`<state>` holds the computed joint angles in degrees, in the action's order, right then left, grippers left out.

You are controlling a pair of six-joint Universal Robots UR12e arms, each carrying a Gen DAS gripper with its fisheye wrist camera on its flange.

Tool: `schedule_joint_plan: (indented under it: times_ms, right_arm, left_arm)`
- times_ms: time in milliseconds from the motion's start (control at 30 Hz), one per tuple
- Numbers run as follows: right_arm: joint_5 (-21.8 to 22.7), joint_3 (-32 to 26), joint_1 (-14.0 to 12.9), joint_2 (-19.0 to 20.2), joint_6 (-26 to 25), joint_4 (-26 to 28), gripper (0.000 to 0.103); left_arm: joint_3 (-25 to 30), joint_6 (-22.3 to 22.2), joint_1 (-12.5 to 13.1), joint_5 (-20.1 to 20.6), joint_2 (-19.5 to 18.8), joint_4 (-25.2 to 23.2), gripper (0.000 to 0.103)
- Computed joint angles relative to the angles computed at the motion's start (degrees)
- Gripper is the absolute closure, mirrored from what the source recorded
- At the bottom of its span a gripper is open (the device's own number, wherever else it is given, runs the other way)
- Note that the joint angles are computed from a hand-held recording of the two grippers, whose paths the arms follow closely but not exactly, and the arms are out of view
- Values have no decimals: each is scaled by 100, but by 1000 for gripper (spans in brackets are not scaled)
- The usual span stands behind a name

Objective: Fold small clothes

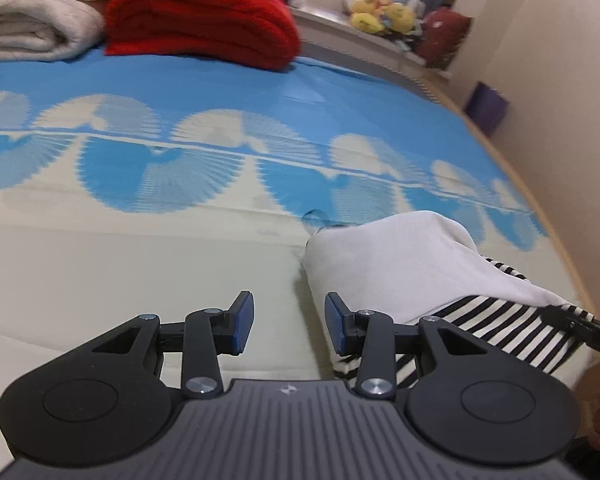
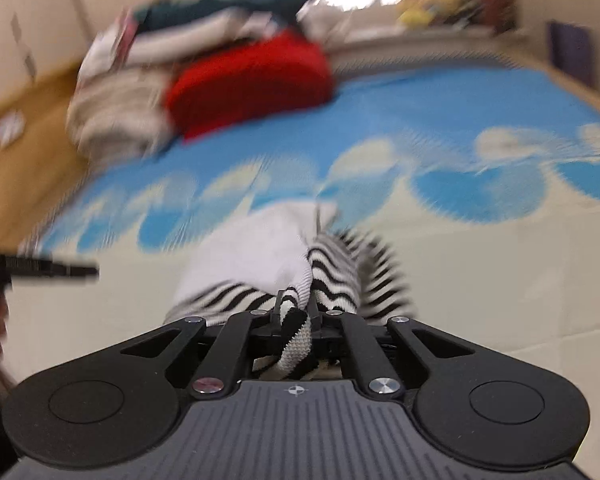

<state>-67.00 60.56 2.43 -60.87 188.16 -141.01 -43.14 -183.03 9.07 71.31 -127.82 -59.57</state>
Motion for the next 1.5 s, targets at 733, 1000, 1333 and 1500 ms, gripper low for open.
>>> schedule_joint_plan:
  times_ms: [733, 1000, 1333, 1500]
  right_arm:
    - [-1502, -610, 113, 348, -1393, 2933, 98]
    - [-1176, -714, -13, 365, -1095, 3122, 89]
    - [-650, -384, -275, 403, 1448, 619, 62]
    - [-227, -1087, -249, 940, 2569, 794, 49]
  left_arm:
    - [663, 2193, -558, -593, -586, -2069, 58]
    - [865, 2091, -381, -1018, -677, -2291, 58]
    - [1308, 2500, -382, -1056, -912, -2754, 53]
    - [1368, 2533, -318, -1210, -915, -2893, 53]
